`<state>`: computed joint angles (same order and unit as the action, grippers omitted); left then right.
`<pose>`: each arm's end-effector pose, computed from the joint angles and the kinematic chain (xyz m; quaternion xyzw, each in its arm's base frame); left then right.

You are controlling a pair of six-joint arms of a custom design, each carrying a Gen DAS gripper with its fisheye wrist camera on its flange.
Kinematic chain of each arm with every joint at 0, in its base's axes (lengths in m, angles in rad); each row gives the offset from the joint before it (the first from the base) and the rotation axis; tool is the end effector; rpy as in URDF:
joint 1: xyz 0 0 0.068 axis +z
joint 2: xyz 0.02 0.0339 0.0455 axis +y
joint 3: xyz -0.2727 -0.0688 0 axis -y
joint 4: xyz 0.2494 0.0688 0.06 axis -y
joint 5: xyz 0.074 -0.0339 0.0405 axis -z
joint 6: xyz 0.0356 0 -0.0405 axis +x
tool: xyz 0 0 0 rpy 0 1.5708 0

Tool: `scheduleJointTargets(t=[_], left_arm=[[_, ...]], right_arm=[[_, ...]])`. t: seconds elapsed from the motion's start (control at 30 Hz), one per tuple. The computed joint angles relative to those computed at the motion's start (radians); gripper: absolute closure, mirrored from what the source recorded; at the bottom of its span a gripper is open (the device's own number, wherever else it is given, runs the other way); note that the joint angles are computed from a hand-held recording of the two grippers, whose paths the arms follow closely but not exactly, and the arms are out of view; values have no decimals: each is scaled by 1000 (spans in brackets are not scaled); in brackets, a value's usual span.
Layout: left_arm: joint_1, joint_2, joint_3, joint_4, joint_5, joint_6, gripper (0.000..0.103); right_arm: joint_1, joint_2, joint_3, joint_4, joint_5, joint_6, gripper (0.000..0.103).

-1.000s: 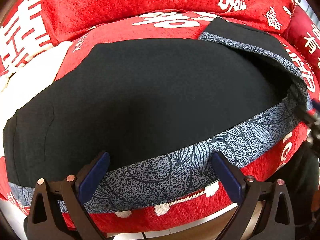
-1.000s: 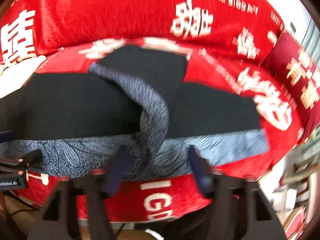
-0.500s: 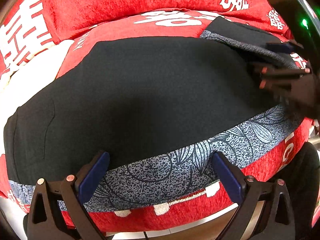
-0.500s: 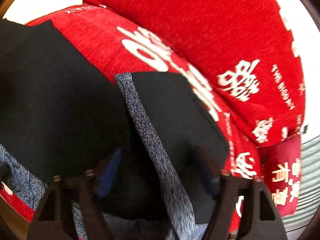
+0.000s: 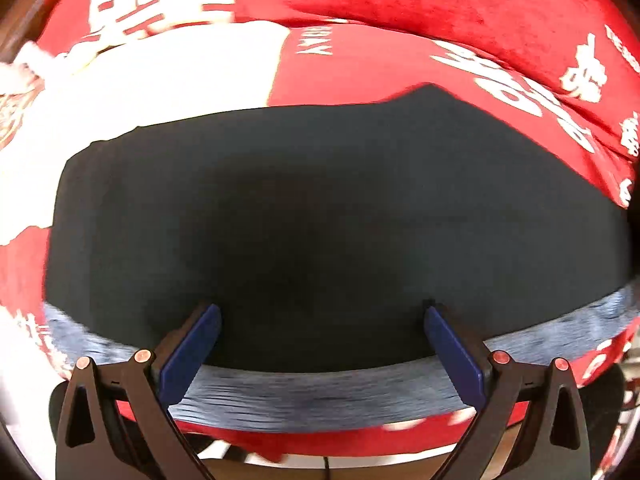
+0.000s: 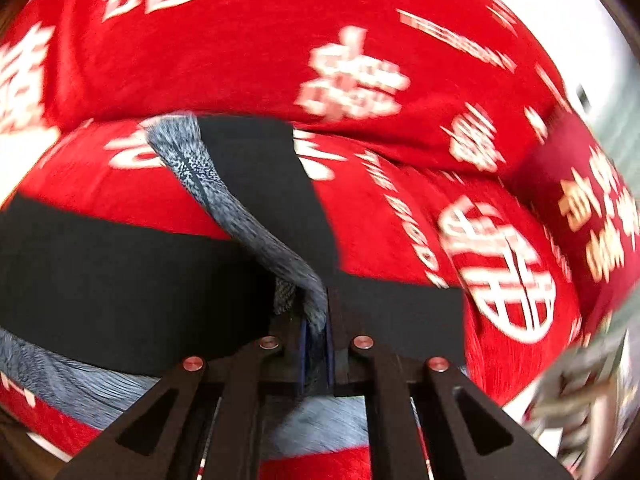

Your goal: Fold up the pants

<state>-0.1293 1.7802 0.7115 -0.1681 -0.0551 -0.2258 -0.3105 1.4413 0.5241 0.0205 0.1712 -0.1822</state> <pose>0.2831 -0.0348 0.0870 -0.0521 0.9843 -0.0026 0.1683 0.2382 -0.0828 0.1372 0.0885 0.9365 -0.1586 0.2999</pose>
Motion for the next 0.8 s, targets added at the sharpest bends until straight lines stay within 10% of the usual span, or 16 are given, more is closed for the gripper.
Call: scheduleJointTargets(t=[0.17,0.43,0.5,0.63,0.8], left_arm=[[96,-37,-63,24,24,47,1],[0,-33,34,-60,-68,-69,1],[-132,5,113,-90,-152,-110,1],[-364,192,349,-202,-336,-118,1],[-439,383,573,-339,-419,-159,1]], right_arm=[[-284,63,4,-27,-287,16,95],[-348,149,-9,13,-374,46,91],[-369,157,9,-3,-405,69,82],[-456,173,14,38,-471,131,31],[-552,235,66,67,-582,200,31]])
